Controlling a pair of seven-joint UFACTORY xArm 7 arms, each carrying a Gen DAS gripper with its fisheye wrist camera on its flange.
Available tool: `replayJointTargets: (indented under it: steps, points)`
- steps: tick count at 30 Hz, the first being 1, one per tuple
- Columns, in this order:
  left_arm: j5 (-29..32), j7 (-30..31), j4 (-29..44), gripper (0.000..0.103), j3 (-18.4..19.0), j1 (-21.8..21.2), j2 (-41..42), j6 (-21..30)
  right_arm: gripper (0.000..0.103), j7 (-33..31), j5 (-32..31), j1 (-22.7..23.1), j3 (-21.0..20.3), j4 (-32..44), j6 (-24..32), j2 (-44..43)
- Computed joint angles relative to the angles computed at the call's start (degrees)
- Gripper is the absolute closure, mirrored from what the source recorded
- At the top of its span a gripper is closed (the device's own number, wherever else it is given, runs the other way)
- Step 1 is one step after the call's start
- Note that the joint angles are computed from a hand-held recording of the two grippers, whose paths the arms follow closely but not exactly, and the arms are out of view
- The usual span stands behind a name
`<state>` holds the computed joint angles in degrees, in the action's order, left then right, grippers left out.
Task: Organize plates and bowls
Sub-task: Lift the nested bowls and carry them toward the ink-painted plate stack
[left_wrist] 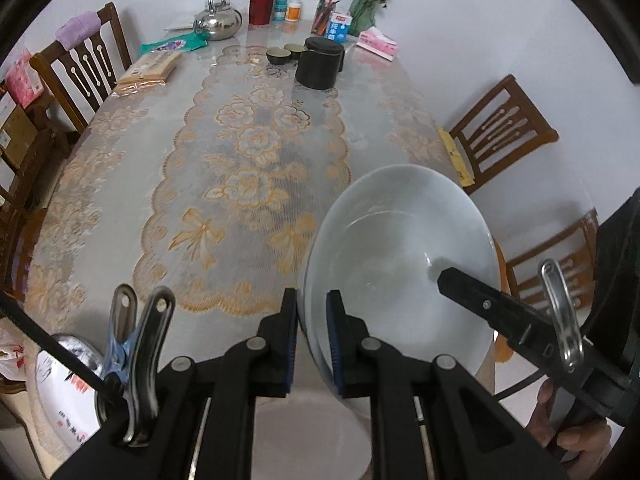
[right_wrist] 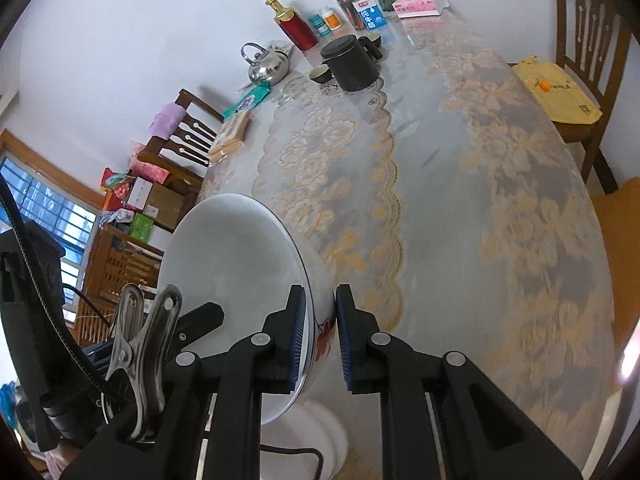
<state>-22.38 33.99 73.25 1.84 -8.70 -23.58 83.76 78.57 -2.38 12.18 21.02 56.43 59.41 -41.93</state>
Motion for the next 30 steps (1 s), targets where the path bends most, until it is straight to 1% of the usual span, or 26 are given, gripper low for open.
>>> replayJointTargets:
  steps: [5,11,14,18,23,26,30]
  points:
    - [-0.07,3.80,-0.94,0.089,3.20,1.05,-4.40,4.45,0.085,6.48,-0.03,-0.15,5.63,4.94,5.52,0.81]
    - [1.33,8.91,-4.52,0.089,6.13,2.60,-9.49,7.54,0.085,15.56,0.80,1.22,10.62,6.84,7.64,2.01]
    - [2.61,11.03,-6.41,0.089,7.17,3.62,-11.09,8.76,0.085,20.23,0.97,2.31,12.95,6.90,7.77,3.04]
    - [3.93,12.92,-9.52,0.089,8.35,5.35,-12.69,9.61,0.085,24.12,-0.02,3.84,14.78,7.39,8.07,5.35]
    - [4.28,14.93,-13.83,0.089,9.35,6.98,-14.74,8.48,0.085,27.68,-2.73,5.61,16.18,8.54,9.75,8.86]
    - [4.59,15.83,-16.35,0.089,9.48,7.72,-15.61,7.43,0.085,28.71,-4.24,7.16,15.92,8.95,10.78,10.94]
    - [4.27,15.39,-18.50,0.089,9.14,8.43,-15.95,5.29,0.085,30.02,-5.41,9.59,14.66,8.38,10.26,12.78]
